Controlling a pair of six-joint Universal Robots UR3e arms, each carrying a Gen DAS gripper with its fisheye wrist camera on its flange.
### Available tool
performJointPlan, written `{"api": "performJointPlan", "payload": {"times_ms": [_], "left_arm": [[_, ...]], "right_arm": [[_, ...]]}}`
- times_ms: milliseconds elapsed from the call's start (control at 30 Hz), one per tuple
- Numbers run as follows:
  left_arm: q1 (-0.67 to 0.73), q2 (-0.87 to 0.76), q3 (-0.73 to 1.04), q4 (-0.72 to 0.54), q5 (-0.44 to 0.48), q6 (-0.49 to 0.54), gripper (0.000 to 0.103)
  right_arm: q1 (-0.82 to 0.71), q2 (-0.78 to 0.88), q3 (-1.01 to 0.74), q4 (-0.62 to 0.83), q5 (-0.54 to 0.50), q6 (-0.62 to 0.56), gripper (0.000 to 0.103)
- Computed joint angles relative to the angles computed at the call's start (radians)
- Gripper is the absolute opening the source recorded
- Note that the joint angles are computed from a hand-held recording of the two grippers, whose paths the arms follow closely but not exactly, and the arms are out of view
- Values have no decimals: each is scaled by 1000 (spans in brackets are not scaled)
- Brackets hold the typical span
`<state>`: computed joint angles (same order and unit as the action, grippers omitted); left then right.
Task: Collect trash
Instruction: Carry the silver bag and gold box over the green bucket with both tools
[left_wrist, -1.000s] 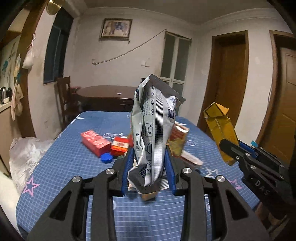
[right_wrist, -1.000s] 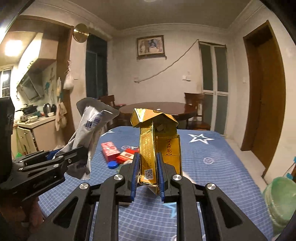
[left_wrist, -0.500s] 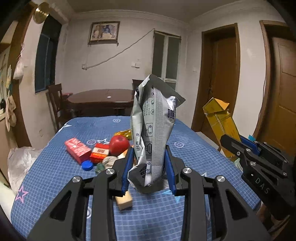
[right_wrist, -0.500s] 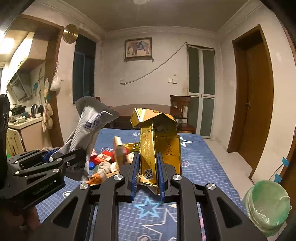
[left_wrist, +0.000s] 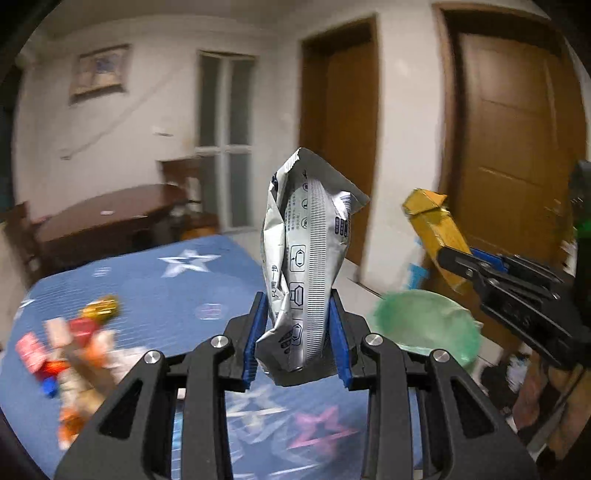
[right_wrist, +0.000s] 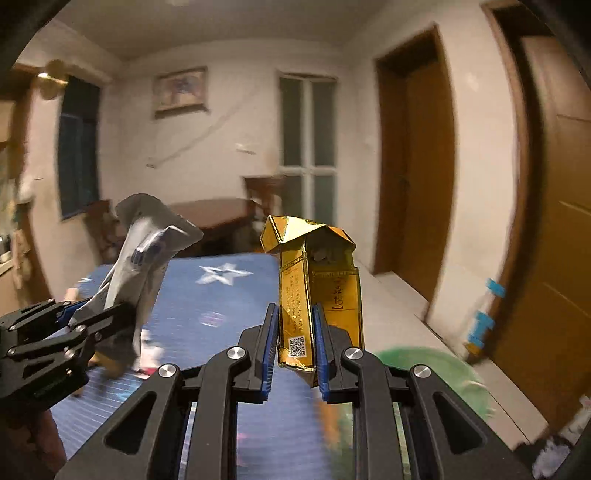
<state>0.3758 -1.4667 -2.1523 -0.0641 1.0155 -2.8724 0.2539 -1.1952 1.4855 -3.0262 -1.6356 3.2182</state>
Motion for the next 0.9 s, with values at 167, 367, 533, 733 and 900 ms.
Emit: {"api": "performJointPlan", "payload": {"times_ms": [167,367,533,733,900], "left_arm": [[-242,-319,340,-160,69,-1,31],[-414,-690,775,-399,149,-15,31],[-462,-889,1063,-574,191,-50,31],[-491,-938,1144,-607,218,-67,35],[-533,-951,1171,-592,272,-108,51]], "right_arm": [[-243,-26,74,95,132,-44,20],[-413,135,7,197,200,-81,20],[-444,238,24,161,220,-57,20],[-442,296,50,105,220,-49,20],[-406,226,182,9,204,-21,27]]}}
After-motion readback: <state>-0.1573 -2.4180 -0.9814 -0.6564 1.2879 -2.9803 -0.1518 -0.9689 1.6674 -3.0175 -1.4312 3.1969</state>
